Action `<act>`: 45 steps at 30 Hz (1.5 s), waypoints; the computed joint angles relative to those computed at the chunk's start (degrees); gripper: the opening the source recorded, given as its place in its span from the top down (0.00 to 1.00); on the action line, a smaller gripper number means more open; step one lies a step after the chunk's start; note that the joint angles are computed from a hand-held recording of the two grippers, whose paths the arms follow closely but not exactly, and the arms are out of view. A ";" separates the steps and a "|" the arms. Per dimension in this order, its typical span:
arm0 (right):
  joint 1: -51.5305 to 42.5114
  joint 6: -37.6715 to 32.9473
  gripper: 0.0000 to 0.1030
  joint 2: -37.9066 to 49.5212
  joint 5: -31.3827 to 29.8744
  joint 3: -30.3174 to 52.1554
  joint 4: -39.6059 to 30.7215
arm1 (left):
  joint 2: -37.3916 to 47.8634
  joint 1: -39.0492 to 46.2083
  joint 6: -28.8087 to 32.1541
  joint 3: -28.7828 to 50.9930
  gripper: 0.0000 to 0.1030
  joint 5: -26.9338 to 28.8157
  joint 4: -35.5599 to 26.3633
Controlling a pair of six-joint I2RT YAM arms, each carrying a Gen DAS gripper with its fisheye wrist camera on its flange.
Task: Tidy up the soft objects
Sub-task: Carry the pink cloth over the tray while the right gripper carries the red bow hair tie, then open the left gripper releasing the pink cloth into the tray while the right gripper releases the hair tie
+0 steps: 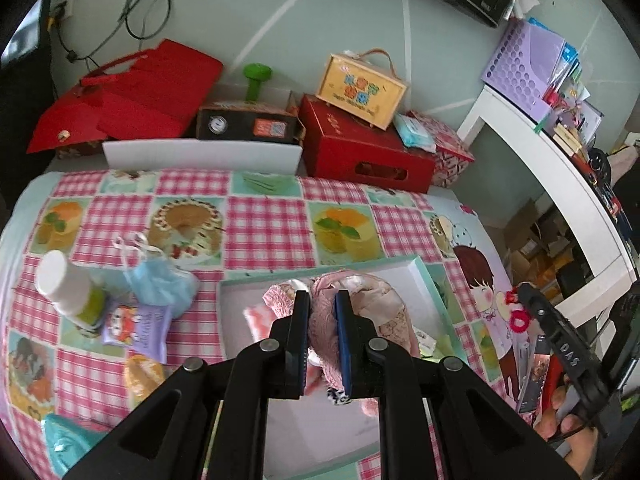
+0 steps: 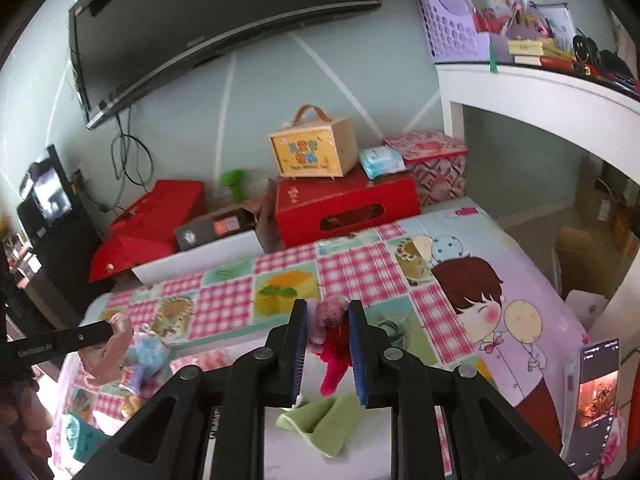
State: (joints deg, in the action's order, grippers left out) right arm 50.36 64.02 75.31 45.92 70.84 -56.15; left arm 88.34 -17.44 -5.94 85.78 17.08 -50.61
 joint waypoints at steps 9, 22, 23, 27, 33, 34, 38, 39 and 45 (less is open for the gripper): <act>-7.62 -6.12 0.79 3.44 -9.28 -6.15 11.82 | 7.48 -5.46 -3.66 0.57 0.87 -4.47 5.91; -11.09 -9.92 0.76 10.06 -15.08 -6.52 16.95 | 15.21 -7.06 -5.58 -0.61 0.87 -3.51 12.10; -11.07 -10.06 0.76 10.27 -15.12 -6.35 16.81 | 15.44 -7.02 -5.54 -0.65 0.87 -3.44 12.23; -10.84 -10.20 0.76 10.87 -14.97 -5.54 16.01 | 16.03 -6.44 -5.63 -0.70 0.87 -3.46 12.00; -10.17 -10.33 0.75 11.77 -14.45 -3.97 14.14 | 16.30 -5.94 -5.67 -0.08 0.78 -3.44 10.94; -10.10 -10.34 0.74 11.92 -14.41 -3.68 13.83 | 16.45 -5.93 -5.65 0.17 0.74 -3.55 10.61; -10.10 -10.46 0.70 12.55 -14.64 -2.86 12.88 | 16.78 -6.00 -5.91 0.74 0.57 -3.97 9.59; -10.10 -10.51 0.68 12.65 -14.75 -2.75 12.80 | 16.83 -6.05 -5.92 0.88 0.56 -4.21 9.37; -9.90 -10.11 0.51 12.90 -14.65 -2.35 11.84 | 17.01 -6.20 -5.76 1.66 0.52 -5.39 8.12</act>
State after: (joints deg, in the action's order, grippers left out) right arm 40.46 53.91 88.21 31.27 68.49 -44.32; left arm 105.35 -23.64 -11.70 87.44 11.68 -42.49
